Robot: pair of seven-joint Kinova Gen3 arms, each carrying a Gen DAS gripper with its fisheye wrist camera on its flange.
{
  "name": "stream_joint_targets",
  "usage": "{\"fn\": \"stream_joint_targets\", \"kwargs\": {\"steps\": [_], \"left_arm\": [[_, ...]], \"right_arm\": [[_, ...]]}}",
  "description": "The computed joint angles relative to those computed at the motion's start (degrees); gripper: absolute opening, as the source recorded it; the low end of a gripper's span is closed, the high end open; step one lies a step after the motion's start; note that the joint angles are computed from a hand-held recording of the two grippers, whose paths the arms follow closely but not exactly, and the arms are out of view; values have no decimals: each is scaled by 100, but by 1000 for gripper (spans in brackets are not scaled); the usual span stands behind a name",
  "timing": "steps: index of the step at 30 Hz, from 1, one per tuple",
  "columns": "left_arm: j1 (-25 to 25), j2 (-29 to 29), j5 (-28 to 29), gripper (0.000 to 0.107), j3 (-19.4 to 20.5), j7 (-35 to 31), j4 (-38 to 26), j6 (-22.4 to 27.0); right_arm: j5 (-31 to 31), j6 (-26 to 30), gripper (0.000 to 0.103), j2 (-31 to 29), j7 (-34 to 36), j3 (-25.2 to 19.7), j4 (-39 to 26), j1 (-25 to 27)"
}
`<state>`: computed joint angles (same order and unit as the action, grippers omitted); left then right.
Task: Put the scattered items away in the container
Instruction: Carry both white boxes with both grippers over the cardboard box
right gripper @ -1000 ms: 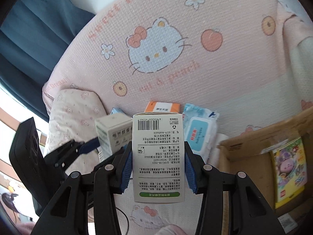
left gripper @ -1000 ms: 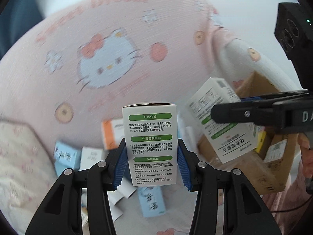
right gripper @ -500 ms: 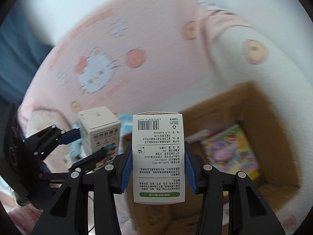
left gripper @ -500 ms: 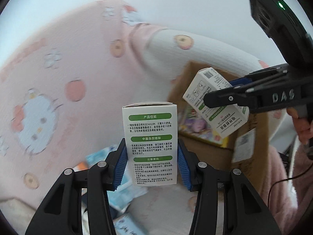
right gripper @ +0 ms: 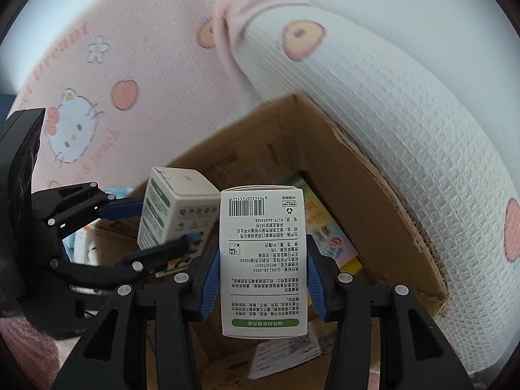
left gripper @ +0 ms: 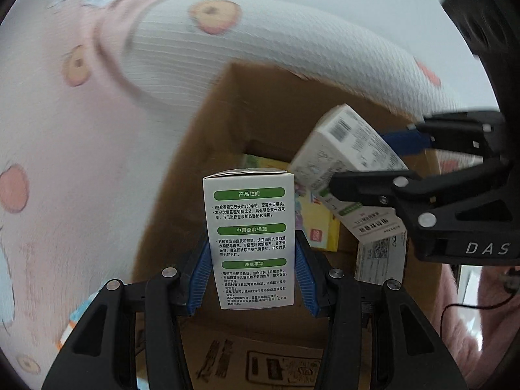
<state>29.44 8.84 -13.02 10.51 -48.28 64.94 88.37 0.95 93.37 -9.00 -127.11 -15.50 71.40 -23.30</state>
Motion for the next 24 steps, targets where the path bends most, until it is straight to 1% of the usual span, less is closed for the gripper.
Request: {"fn": "stream_joint_targets", "kwargs": {"steps": [2,4,7,10,12,14,19,21,24], "left_arm": [[7,164,43,52,27,-208,-110,69],[59,313,12,52,4,-339,-188,165],[48,359,71,52,-74,-380,-102,98],[0,456,179,52,-126,-411,-108,56],[-70,491,317,52,-148,-460,-64,-104],[-114,596,411,52,-156,-560,-96,-192],[-127,1012,530,52,-220,-841,-348,-151],[-188,1135,665,52,-266,-874,-369,-174],[-381,1253,1016,51,-300,-939,-351,-189]], "right_arm": [[-105,-9,44,-26,67,102,96,42],[-65,31,44,-42,91,106,151,76],[94,116,44,-34,151,95,214,118],[-110,135,44,-80,282,277,312,212],[-213,153,44,-104,385,357,370,282],[-173,203,44,-92,408,334,381,329],[37,285,44,-24,379,254,353,351],[26,286,44,-13,395,272,360,353],[32,306,44,11,405,282,383,357]]}}
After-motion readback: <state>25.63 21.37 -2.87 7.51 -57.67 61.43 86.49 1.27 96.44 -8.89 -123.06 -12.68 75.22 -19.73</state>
